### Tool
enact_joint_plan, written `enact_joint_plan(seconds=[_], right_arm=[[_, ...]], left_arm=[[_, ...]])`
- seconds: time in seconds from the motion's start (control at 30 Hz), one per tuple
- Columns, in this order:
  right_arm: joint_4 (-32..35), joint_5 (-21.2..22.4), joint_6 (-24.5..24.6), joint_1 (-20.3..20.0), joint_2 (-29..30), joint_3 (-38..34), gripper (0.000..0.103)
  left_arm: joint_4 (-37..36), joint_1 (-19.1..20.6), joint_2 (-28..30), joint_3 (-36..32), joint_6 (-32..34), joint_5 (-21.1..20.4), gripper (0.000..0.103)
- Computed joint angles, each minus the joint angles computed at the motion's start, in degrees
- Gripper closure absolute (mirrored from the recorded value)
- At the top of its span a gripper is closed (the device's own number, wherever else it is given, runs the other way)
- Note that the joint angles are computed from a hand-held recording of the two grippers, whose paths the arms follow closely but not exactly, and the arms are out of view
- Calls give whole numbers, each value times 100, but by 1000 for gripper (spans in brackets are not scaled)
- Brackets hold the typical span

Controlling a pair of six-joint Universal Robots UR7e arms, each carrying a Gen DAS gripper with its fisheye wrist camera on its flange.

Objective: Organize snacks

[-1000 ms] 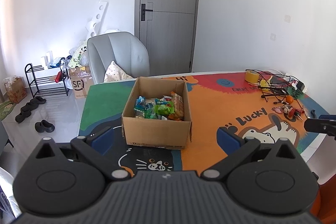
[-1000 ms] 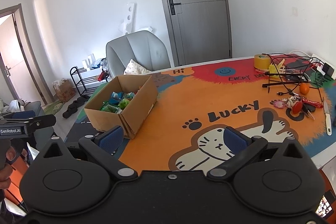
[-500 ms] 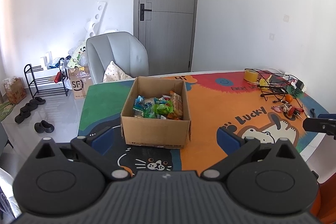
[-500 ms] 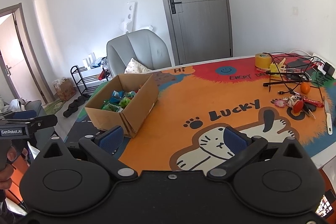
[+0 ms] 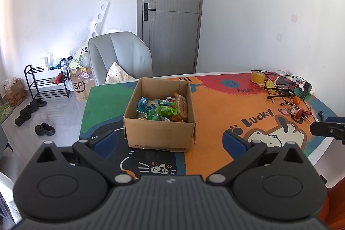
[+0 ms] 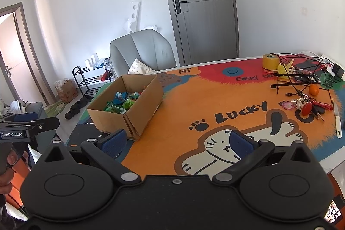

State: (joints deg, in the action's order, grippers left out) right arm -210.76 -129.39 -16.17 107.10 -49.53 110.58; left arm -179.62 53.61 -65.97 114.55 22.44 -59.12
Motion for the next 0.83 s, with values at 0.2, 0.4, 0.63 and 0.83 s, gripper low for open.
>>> enact_joint_plan(seconds=[0.2, 0.4, 0.63, 0.83], right_arm=[[-30, -36, -47, 0, 25, -19, 0], [-54, -53, -50, 0, 42, -22, 0], [-21, -39, -41, -12, 35, -15, 0], [-53, -26, -41, -20, 54, -24, 0]], left_arm=[[10, 17, 16, -14, 11, -14, 0], [14, 19, 14, -8, 22, -20, 0], [-1, 26, 5, 25, 21, -56, 0], [-10, -10, -18, 70, 58, -86, 0]])
